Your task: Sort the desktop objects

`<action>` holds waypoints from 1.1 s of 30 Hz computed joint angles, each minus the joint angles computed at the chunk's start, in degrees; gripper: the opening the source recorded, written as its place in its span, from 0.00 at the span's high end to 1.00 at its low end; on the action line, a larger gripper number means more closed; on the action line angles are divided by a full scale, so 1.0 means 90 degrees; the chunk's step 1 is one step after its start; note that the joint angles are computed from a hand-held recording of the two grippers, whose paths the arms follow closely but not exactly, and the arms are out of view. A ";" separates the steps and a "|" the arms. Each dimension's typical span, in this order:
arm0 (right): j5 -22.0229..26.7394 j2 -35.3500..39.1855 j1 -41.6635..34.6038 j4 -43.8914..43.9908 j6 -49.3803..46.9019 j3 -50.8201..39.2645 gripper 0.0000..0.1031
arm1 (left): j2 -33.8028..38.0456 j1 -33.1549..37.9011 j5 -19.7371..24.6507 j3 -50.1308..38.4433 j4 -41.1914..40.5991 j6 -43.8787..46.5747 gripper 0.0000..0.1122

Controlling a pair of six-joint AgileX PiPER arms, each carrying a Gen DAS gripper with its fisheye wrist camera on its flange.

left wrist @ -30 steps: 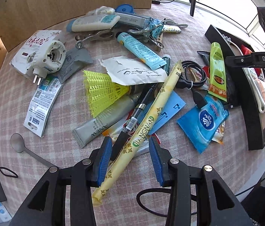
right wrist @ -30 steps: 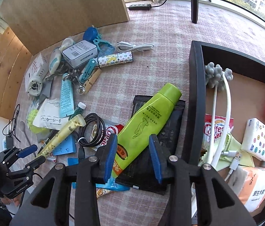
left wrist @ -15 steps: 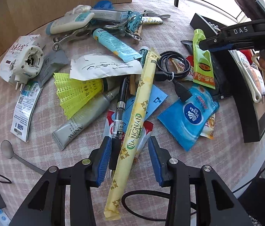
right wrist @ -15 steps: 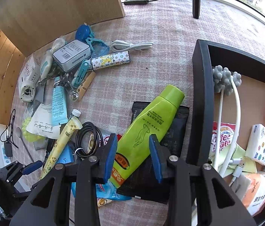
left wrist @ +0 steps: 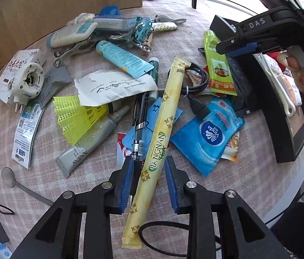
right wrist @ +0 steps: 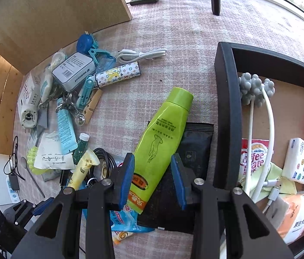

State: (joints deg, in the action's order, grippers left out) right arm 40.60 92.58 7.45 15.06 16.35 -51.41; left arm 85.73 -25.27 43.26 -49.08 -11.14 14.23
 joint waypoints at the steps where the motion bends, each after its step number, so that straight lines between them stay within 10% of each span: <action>1: 0.0010 0.0003 -0.0014 -0.0036 0.0014 -0.0005 0.66 | -0.0020 0.0009 0.0016 -0.0024 -0.0066 0.0097 0.75; 21: 0.0094 0.0345 0.0330 -0.0932 0.0854 -0.0574 0.55 | 0.0268 0.0095 0.0180 -0.0216 0.0166 0.0033 0.68; 33: 0.0094 -0.0549 0.1392 0.1619 -0.0727 0.0124 0.55 | -0.1285 0.1821 0.0852 0.0665 -0.0463 0.1208 0.68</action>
